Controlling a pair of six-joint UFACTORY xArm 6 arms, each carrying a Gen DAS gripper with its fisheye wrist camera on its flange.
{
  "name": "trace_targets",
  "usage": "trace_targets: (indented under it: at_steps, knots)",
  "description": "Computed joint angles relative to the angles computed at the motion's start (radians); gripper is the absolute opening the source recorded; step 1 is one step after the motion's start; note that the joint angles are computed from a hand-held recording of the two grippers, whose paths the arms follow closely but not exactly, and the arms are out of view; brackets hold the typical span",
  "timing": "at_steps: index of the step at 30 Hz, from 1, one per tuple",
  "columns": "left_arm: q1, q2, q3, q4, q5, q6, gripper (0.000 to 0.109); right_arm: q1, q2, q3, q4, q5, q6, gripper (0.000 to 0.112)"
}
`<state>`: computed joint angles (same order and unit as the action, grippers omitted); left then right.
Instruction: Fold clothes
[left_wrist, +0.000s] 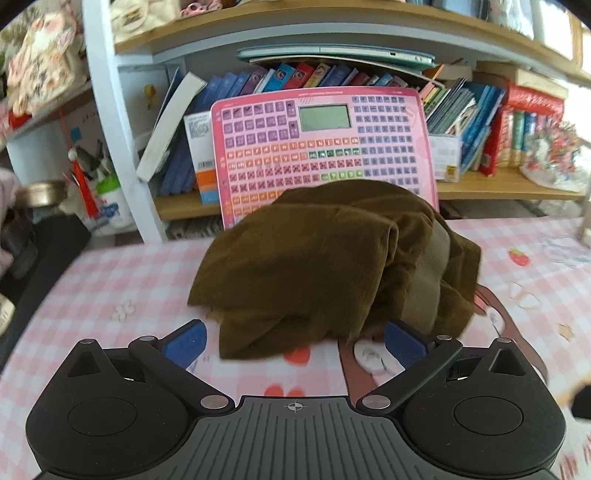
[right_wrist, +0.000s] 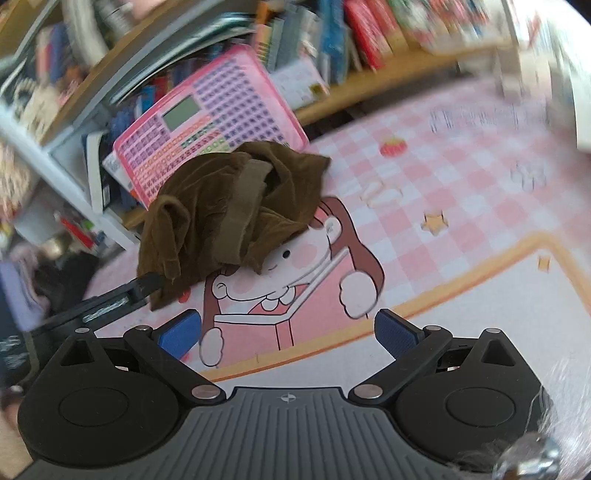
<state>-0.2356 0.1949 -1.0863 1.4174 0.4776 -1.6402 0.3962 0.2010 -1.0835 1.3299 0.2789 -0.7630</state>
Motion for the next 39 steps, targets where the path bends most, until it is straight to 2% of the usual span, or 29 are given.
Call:
trace_targets:
  at_steps: [5, 10, 14, 16, 17, 18, 19, 21, 25, 29, 32, 36, 39]
  knots:
    - [-0.037, 0.051, -0.068, -0.057, 0.101, 0.038, 0.103, -0.131, 0.045, -0.037, 0.001, 0.247, 0.113, 0.101]
    - [-0.035, 0.126, -0.152, -0.074, 0.133, 0.077, 0.103, -0.180, 0.070, -0.067, 0.061, 0.378, 0.079, 0.101]
    - [-0.021, 0.194, -0.227, -0.094, 0.117, 0.137, 0.101, -0.195, 0.078, -0.079, 0.079, 0.425, 0.066, 0.101]
    - [0.005, 0.201, -0.238, -0.186, 0.074, 0.206, 0.074, -0.200, 0.082, -0.086, 0.082, 0.440, 0.068, 0.101]
    - [0.019, 0.187, -0.222, -0.219, 0.053, 0.210, 0.042, -0.203, 0.083, -0.087, 0.089, 0.450, 0.071, 0.101]
    - [0.038, 0.161, -0.192, -0.228, 0.021, 0.183, 0.020, -0.206, 0.090, -0.094, 0.098, 0.459, 0.071, 0.101]
    - [0.053, 0.129, -0.158, -0.228, -0.003, 0.154, 0.011, -0.209, 0.097, -0.100, 0.111, 0.475, 0.074, 0.101]
    - [0.065, 0.040, -0.072, -0.185, -0.010, 0.095, 0.004, -0.217, 0.114, -0.117, 0.138, 0.513, 0.081, 0.101]
    - [0.079, -0.193, 0.142, -0.159, -0.097, 0.029, 0.003, -0.233, 0.167, -0.165, 0.208, 0.639, 0.099, 0.101]
    - [0.033, -0.458, 0.326, -0.108, -0.127, -0.099, 0.003, -0.239, 0.232, -0.200, 0.291, 0.767, 0.168, 0.101]
    - [-0.018, -0.630, 0.406, -0.096, -0.071, -0.195, 0.003, -0.234, 0.272, -0.216, 0.328, 0.815, 0.233, 0.101]
    - [-0.079, -0.823, 0.470, -0.047, 0.045, -0.378, 0.002, -0.221, 0.311, -0.232, 0.370, 0.837, 0.285, 0.101]
    - [-0.129, -0.881, 0.477, -0.062, 0.109, -0.396, 0.002, -0.204, 0.341, -0.242, 0.449, 0.849, 0.305, 0.101]
